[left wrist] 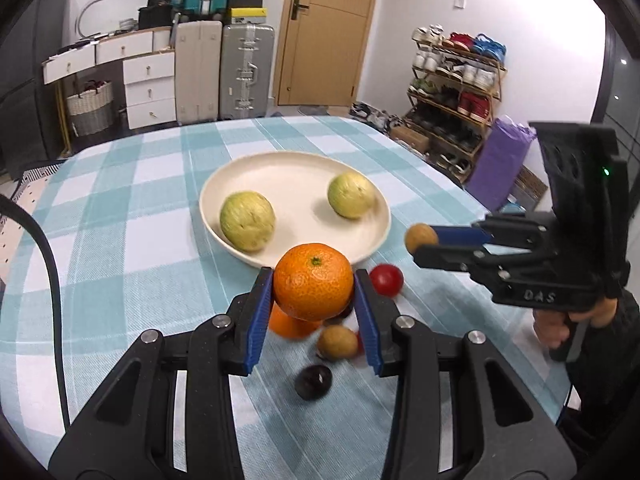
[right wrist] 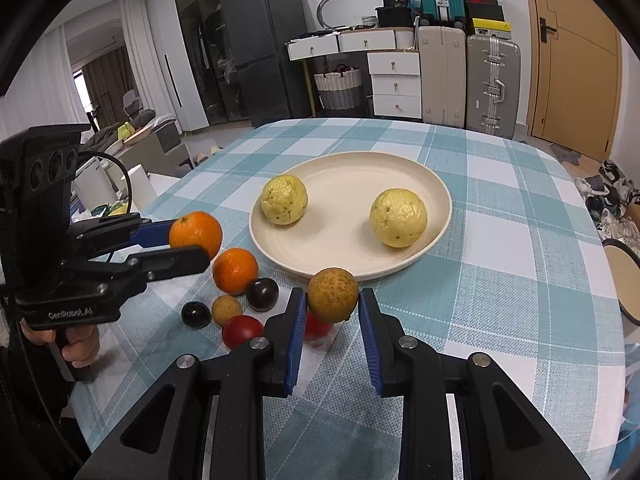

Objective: Organize fruits
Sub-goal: 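Carry the orange and the kiwi over the cream plate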

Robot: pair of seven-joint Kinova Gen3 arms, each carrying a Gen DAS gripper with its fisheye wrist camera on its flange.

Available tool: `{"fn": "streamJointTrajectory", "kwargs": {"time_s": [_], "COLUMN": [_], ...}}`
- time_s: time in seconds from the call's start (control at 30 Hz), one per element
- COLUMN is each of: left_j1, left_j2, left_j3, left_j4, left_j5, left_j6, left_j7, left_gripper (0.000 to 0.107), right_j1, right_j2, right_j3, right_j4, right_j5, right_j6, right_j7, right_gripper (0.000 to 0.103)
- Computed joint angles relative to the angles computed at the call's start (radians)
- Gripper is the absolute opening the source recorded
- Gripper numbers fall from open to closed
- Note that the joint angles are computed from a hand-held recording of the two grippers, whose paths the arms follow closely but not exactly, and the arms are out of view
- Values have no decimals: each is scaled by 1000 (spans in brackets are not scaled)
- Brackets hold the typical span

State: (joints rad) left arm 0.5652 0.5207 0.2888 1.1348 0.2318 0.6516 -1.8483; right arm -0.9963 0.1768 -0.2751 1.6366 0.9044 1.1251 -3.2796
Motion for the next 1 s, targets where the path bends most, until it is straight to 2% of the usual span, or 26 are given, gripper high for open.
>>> {"fn": "streamJointTrajectory", "kwargs": {"time_s": [0.23,0.37,1.0], "left_j1": [42,53,111], "left_j2": [26,52,222], "left_j3": [-43,-47,-89], "left_j4": [-67,-114,-400], "left_j5": [-50,-73,-113], "left_j6": [11,32,218], "left_j7": [61,73,103], "left_gripper": [37,37,37], "right_j1": [-3,10,70], "right_j2": [-4,1,17], "right_j3": [2,5,41], "right_j4": [2,-15,-48], "right_j5": [32,20,-55], "right_j6": [15,14,-35], "right_j7": [-39,-17,70], "right_gripper": [27,27,27]}}
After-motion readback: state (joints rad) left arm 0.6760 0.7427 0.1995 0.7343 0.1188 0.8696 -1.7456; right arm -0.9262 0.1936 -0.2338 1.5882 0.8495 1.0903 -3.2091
